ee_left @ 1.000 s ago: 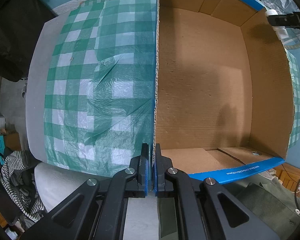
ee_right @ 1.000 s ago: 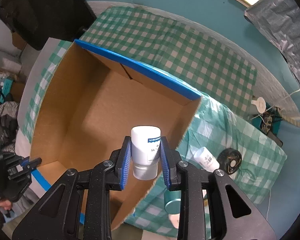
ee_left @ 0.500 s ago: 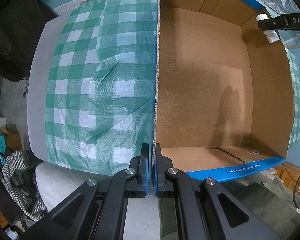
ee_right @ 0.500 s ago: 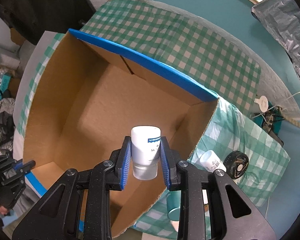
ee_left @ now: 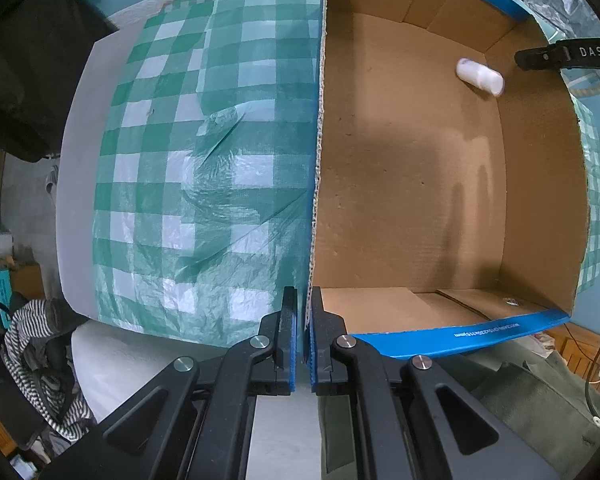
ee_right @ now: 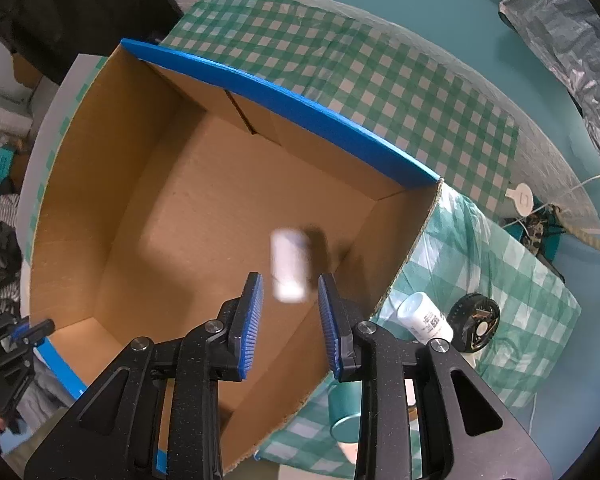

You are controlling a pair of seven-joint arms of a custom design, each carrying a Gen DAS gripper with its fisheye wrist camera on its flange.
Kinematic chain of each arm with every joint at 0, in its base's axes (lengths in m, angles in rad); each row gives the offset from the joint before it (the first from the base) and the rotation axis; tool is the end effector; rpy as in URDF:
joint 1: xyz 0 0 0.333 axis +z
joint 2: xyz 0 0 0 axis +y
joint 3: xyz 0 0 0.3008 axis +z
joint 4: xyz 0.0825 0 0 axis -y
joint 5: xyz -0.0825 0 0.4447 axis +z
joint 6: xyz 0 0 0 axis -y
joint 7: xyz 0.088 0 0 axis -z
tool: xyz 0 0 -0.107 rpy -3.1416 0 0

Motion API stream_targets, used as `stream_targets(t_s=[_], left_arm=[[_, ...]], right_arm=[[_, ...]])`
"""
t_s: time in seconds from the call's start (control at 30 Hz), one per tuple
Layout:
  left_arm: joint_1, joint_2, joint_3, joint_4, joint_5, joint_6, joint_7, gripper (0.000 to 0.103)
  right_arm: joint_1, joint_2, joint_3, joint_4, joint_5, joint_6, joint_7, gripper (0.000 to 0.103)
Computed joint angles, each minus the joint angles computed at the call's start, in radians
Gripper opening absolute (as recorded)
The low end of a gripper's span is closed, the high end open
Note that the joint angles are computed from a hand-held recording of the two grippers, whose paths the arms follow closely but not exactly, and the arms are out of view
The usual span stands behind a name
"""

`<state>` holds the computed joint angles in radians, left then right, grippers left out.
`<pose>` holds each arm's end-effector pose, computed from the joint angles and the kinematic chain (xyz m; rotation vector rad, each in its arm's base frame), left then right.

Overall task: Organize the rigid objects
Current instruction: 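Carry the white pill bottle into the box and open the right tool, then move the right tool back over the items and close on the teal tin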

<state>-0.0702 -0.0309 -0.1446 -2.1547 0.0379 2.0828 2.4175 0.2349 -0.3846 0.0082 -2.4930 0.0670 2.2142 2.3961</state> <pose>0.5656 -0.1215 0.3622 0.7572 -3.0272 -0.0808 0.4719 0.1192 0.3889 -1.3849 2.6903 0.0373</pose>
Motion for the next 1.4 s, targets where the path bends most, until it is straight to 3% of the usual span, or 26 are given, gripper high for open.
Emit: stream_targets(t_s=[0.17, 0.23, 0.5, 0.6, 0.9, 1.03, 1.4], left_arm=[[-0.003, 0.002, -0.003, 0.001, 0.011, 0.003, -0.015, 0.005], [-0.005, 0.002, -0.004, 0.000, 0.017, 0.002, -0.025, 0.005], [-0.010, -0.014, -0.005, -0.020, 0.013, 0.017, -0.012, 0.005], [-0.010, -0.026, -0.005, -0.031, 0.006, 0.019, -0.010, 0.005], [-0.007, -0.050, -0.004, -0.049, -0.001, 0.022, 0.014, 0.004], [-0.008, -0.050, -0.007, -0.051, 0.004, 0.028, 0.004, 0.004], [-0.011, -0.066, -0.011, -0.073, 0.022, 0.048, -0.017, 0.005]], right_arm=[[-0.001, -0.026, 0.009, -0.013, -0.011, 0.026, 0.026, 0.043], [-0.004, -0.034, 0.026, -0.004, -0.053, 0.005, 0.042, 0.059], [0.010, -0.152, 0.057, -0.047, -0.140, -0.025, 0.125, 0.066], [0.015, -0.222, 0.072, -0.080, -0.160, -0.048, 0.174, 0.074], [0.050, -0.409, 0.079, -0.210, -0.147, -0.149, 0.302, 0.075], [0.081, -0.482, 0.058, -0.292, -0.092, -0.155, 0.337, 0.075], [0.154, -0.533, 0.059, -0.401, -0.027, -0.169, 0.400, 0.075]])
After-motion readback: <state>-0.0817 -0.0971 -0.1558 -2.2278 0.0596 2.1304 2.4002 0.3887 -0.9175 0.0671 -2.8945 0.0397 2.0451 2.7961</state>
